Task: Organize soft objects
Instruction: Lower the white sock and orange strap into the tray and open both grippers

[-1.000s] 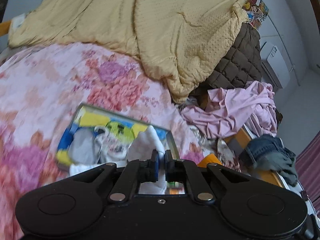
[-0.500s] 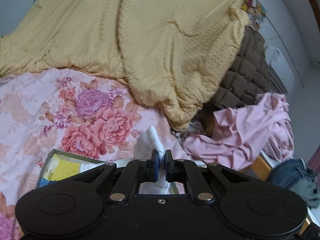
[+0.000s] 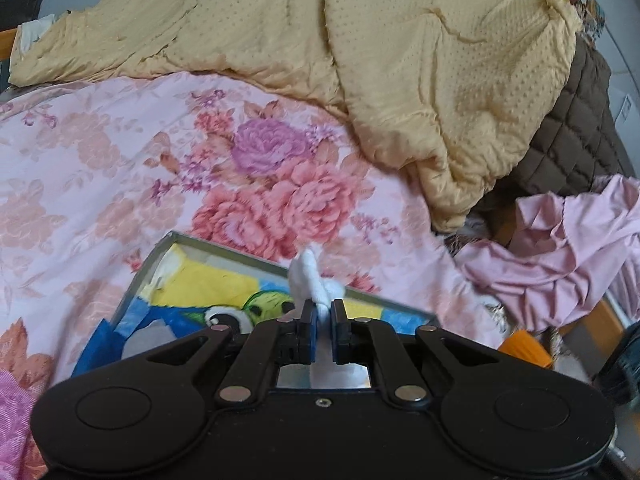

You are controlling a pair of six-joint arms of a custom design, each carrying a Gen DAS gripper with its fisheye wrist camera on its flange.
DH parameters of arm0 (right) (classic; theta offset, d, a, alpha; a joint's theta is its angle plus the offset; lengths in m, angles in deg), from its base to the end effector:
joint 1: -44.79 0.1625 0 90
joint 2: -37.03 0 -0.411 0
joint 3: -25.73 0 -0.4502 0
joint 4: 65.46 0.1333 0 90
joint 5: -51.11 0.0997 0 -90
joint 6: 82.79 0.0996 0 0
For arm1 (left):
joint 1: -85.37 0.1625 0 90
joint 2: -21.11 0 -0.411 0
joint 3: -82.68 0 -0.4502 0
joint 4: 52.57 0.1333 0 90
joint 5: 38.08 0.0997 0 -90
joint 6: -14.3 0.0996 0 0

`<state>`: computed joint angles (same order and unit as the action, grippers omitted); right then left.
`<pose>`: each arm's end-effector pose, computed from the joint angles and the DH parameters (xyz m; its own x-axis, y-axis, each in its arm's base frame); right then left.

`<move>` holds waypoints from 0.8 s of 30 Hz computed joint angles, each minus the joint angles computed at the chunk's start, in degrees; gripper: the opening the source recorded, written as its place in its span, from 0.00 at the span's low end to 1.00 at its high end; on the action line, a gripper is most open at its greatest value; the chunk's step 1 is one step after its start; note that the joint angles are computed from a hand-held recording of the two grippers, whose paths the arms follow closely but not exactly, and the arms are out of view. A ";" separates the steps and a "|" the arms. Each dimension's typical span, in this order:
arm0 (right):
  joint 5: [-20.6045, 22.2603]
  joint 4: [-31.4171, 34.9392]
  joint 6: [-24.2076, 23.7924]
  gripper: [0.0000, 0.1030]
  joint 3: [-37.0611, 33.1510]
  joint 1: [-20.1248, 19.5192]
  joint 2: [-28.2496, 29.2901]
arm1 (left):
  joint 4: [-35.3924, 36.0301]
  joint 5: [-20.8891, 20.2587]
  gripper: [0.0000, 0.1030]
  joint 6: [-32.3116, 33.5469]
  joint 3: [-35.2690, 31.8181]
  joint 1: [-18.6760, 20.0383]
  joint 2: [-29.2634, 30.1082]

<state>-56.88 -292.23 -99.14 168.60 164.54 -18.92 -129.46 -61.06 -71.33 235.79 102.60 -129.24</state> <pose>0.2830 -0.2886 0.0686 -0.8147 -0.4138 0.4063 -0.5724 0.4620 -0.6774 -0.1031 -0.2676 0.2795 -0.9065 -0.2500 -0.3401 0.1945 0.4679 -0.8621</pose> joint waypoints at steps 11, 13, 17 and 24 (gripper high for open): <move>0.49 0.67 -0.20 0.19 0.04 -0.13 3.28 | 10.76 -4.52 0.07 -5.16 0.46 1.58 0.40; 0.38 0.62 0.06 0.21 0.09 -0.10 3.57 | 12.21 -4.44 0.07 -5.52 1.07 1.26 -0.21; 0.45 0.82 -0.03 0.23 0.14 -0.06 3.96 | 15.76 -4.35 0.08 -7.73 1.64 -0.35 -1.39; 0.83 0.73 0.58 0.39 0.09 -0.07 4.11 | 18.62 -4.98 0.16 -9.64 0.88 -1.91 -1.25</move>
<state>-56.05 -291.50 -98.56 168.70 164.48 -14.82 -110.84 -66.04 -80.97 236.67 100.69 -130.49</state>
